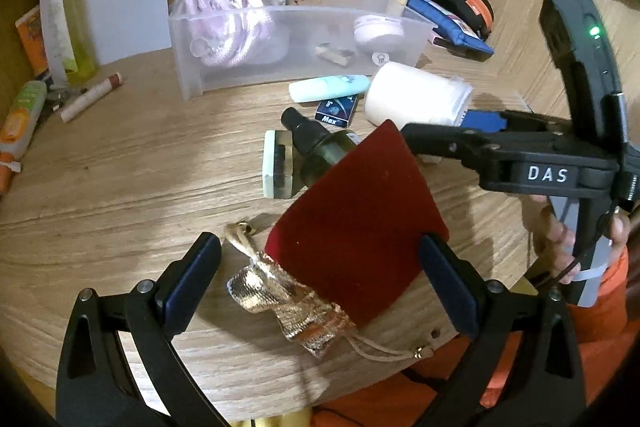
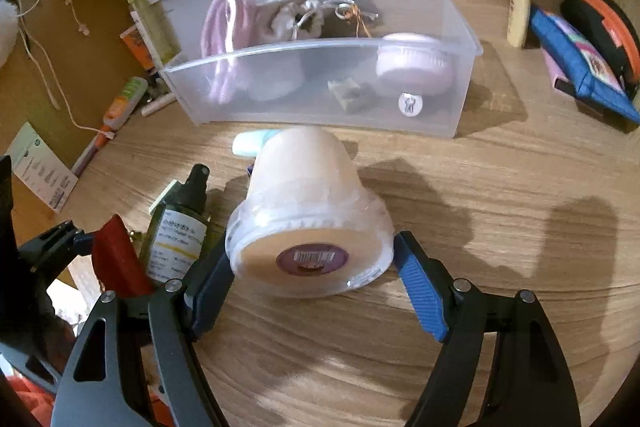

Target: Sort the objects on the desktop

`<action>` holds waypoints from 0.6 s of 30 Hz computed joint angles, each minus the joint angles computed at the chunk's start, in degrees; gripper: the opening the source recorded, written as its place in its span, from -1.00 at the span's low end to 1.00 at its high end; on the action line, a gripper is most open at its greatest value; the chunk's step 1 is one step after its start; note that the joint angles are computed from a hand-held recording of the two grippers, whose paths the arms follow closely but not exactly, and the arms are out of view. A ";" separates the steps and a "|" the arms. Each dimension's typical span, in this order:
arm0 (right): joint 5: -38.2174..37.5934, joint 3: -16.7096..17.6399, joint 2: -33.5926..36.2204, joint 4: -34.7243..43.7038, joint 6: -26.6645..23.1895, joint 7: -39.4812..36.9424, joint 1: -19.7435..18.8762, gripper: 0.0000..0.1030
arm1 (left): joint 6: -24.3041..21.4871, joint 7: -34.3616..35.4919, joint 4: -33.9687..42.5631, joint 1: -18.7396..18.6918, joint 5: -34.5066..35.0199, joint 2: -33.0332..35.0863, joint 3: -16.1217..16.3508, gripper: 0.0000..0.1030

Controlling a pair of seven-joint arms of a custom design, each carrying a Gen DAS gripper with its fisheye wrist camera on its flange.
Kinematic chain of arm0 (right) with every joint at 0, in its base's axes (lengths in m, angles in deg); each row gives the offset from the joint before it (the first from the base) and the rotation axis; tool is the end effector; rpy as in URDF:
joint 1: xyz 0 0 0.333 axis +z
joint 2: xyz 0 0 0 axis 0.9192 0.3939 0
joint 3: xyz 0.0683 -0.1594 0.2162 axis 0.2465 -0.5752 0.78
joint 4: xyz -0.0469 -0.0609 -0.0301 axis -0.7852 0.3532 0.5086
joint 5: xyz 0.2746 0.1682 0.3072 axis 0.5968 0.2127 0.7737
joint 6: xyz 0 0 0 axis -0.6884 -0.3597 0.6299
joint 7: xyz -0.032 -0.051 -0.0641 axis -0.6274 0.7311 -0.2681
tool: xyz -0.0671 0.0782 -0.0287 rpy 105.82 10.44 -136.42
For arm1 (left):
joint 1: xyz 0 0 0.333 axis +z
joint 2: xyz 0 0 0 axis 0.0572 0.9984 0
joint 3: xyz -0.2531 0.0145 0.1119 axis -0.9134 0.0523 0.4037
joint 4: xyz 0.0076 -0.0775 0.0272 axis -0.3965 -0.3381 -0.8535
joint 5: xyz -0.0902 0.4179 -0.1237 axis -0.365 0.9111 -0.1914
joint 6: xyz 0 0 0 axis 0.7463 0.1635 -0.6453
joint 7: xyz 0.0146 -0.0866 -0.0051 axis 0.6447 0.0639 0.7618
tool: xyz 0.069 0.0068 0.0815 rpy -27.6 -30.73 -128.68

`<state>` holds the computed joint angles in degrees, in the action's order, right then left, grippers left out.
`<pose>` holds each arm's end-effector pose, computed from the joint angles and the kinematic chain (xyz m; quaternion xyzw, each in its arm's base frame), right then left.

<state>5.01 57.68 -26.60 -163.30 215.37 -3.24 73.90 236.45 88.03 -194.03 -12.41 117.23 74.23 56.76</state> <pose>0.6606 0.1021 0.3443 -0.8038 0.4833 -0.0822 0.3370 0.5454 -0.3272 0.3368 -0.6508 0.6804 -0.2887 0.1734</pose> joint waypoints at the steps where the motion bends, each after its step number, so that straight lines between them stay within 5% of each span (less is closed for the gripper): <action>1: 1.20 0.35 -0.52 -0.67 1.49 -1.34 0.00 0.45 | -0.09 -1.83 0.16 -0.38 1.54 0.07 0.45 0.94; 3: 1.96 0.47 -0.73 -0.83 2.28 -1.94 0.14 0.32 | 1.03 -5.27 0.11 -0.72 4.70 0.07 1.30 0.81; 6: 3.10 0.57 -0.54 -0.69 2.51 -2.28 0.15 0.32 | 3.26 -2.02 -0.78 0.69 1.97 -0.26 0.39 0.09; 10: 6.06 1.00 -1.32 -1.47 4.09 -5.09 0.03 0.32 | 3.76 1.41 -1.41 1.61 -1.87 -0.58 -0.03 -0.50; 18: 11.17 0.84 -2.16 -1.20 6.62 -8.17 0.12 0.32 | 6.57 -7.53 -3.76 1.87 5.83 -3.87 2.11 -0.68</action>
